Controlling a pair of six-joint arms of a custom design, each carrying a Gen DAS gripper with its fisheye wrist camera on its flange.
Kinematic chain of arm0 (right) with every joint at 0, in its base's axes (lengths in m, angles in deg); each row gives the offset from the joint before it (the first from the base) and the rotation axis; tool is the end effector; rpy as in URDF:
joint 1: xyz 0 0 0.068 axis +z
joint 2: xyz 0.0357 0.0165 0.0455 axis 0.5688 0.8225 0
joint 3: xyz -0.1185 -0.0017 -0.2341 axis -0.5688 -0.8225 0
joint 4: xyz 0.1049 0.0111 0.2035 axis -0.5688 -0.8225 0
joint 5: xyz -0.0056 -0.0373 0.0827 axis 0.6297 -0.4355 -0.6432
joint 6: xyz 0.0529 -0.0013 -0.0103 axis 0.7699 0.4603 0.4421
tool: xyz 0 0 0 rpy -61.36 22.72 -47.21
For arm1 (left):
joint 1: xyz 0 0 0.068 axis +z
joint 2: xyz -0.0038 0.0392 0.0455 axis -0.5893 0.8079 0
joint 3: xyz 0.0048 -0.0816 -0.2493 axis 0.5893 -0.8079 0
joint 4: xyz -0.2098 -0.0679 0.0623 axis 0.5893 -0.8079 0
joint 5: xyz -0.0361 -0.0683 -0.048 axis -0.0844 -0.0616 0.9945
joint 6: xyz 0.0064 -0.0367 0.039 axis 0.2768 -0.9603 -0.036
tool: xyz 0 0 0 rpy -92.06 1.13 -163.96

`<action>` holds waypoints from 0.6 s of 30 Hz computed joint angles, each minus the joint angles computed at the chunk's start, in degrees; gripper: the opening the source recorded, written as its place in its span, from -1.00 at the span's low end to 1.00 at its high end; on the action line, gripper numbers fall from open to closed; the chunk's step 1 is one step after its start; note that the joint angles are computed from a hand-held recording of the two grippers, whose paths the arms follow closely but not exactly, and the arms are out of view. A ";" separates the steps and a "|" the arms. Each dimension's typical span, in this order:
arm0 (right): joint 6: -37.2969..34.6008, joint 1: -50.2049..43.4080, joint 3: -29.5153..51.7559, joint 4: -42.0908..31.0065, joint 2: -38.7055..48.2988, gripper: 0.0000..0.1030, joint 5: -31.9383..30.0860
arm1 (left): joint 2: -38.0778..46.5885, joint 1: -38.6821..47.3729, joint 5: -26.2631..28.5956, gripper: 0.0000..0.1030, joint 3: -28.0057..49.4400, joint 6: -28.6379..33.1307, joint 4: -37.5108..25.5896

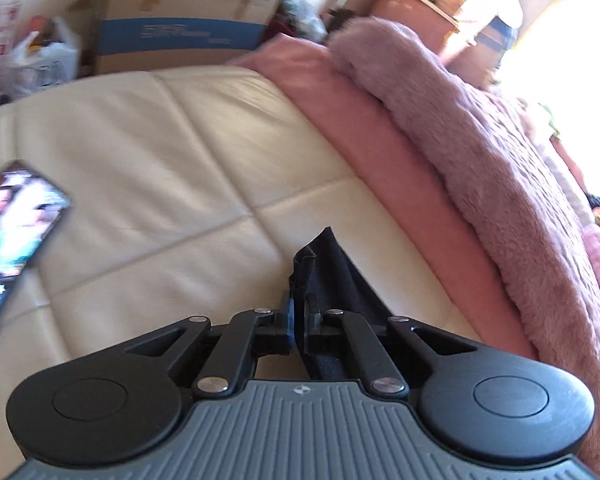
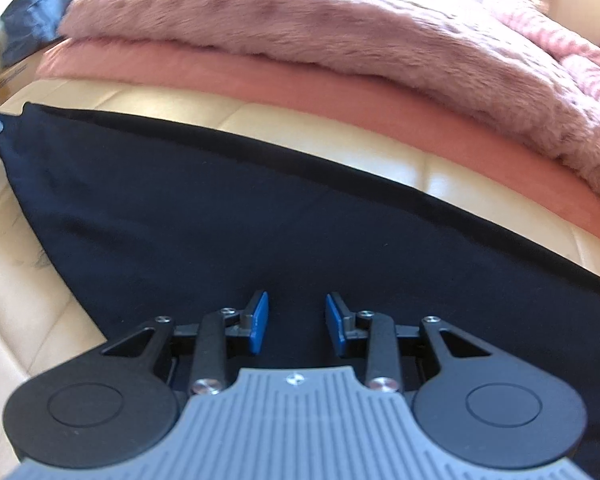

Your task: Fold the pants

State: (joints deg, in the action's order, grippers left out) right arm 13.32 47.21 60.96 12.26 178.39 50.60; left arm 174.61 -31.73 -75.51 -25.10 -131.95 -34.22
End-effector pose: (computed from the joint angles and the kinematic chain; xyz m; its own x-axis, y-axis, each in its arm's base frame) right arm 0.3080 0.0711 0.0956 -0.7643 -0.2944 -0.5737 -0.3524 0.9358 -0.0107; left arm 0.2891 0.0257 0.1552 -0.4073 -0.7546 -0.5145 -0.6340 0.6391 -0.4354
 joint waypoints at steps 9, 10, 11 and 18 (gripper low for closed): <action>2.60 0.67 -9.65 1.33 -12.32 -0.44 -0.97 | -14.94 -9.18 -3.90 -0.94 -1.05 7.04 -2.01; 2.91 -0.07 -10.58 0.67 -14.22 -0.44 -1.53 | -15.24 -12.25 -5.33 -0.94 0.14 7.90 -2.01; 3.41 -0.93 -11.61 -0.05 -16.30 -0.44 -2.12 | -14.96 -15.30 -6.90 -0.94 1.50 8.76 -1.90; 4.65 -10.49 -18.36 -4.47 -29.41 -0.43 -8.88 | -1.19 -35.95 -15.32 -0.94 16.05 17.08 0.65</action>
